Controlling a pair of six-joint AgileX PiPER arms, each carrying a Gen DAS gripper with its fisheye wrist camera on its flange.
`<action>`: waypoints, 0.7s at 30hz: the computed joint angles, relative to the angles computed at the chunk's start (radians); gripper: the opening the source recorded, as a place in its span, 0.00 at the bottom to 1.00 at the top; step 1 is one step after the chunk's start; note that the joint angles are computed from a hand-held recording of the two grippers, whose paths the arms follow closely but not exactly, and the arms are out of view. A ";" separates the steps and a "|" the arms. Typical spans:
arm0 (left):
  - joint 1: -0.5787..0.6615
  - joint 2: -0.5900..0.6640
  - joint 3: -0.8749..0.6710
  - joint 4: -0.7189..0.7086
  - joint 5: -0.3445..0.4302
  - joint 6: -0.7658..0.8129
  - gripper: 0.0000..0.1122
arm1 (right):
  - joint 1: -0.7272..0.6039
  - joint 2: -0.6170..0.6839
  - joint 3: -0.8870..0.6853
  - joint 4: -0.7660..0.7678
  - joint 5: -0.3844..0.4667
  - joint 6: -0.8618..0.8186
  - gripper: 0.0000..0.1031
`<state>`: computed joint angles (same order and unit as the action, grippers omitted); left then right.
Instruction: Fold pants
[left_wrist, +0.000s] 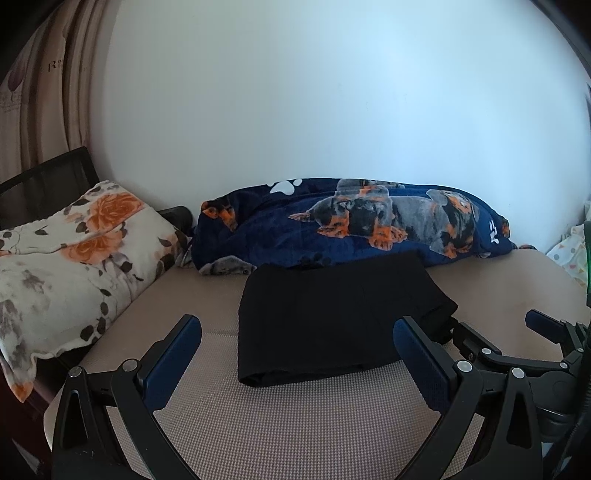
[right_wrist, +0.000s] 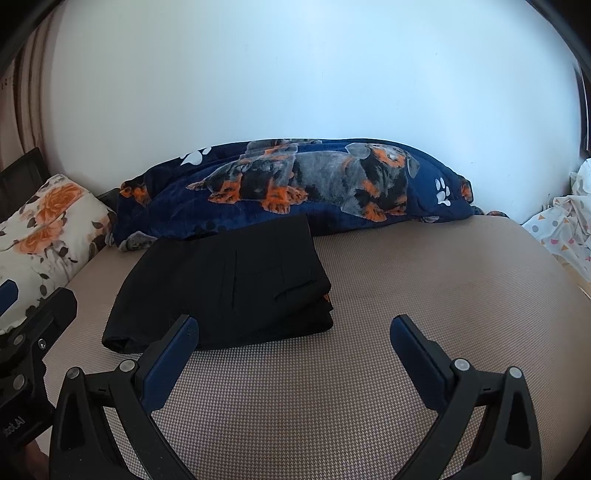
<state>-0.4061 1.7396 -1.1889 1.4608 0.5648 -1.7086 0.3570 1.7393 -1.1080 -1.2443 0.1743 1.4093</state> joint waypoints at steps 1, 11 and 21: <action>0.001 -0.001 0.003 0.005 0.000 -0.005 0.92 | 0.000 0.001 -0.001 0.000 -0.001 0.000 1.00; 0.044 -0.013 0.030 0.046 -0.118 -0.027 0.92 | -0.005 0.011 -0.004 0.028 -0.007 -0.031 1.00; 0.039 -0.007 -0.004 0.011 -0.068 -0.001 0.92 | -0.004 0.014 -0.001 0.005 -0.013 -0.021 1.00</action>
